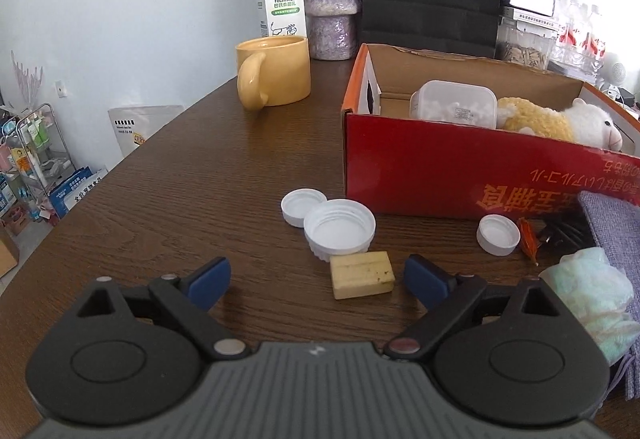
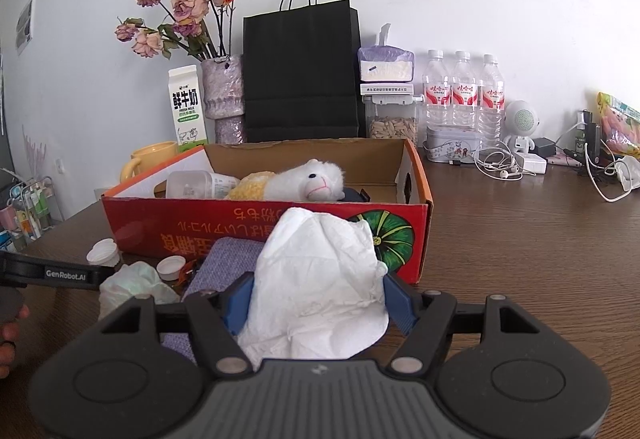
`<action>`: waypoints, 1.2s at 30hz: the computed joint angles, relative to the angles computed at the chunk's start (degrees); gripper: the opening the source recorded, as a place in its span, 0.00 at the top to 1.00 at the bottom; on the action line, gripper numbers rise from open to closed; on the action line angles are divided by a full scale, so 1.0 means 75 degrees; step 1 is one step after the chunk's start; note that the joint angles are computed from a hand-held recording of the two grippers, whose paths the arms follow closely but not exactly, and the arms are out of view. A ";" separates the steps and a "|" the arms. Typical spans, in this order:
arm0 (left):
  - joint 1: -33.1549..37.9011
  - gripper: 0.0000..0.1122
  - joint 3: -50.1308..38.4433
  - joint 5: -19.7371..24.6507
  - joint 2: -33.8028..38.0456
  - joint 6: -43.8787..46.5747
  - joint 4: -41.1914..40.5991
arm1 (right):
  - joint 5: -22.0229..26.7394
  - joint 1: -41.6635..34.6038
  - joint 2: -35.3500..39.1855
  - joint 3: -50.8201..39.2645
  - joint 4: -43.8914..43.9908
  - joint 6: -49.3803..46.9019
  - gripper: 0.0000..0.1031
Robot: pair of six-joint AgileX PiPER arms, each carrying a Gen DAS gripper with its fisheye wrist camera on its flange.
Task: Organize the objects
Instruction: 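Lift the white cloth with the right gripper while the left gripper grasps the yellow sponge block, then lower the sponge block and white cloth into the box and open both grippers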
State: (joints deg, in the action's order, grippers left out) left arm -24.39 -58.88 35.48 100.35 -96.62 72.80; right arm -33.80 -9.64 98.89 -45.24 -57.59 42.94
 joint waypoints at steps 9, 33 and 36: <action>0.0246 0.08 0.0026 -0.0452 -0.0048 0.0068 -0.0250 | 0.0012 0.0020 0.0007 0.0006 -0.0003 -0.0004 0.34; -0.0258 0.72 0.0963 -0.0620 -0.0657 -0.1647 0.1378 | 0.0024 0.0037 -0.0005 0.0019 0.0010 -0.0014 0.34; -0.0448 0.72 0.1115 -0.0408 -0.0750 -0.2007 0.1691 | 0.0016 0.0049 -0.0030 0.0050 0.0085 -0.0081 0.34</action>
State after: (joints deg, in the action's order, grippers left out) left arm -27.75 -50.52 32.42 94.72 -111.67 85.48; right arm -33.68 -9.28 98.67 -44.87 -56.95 42.33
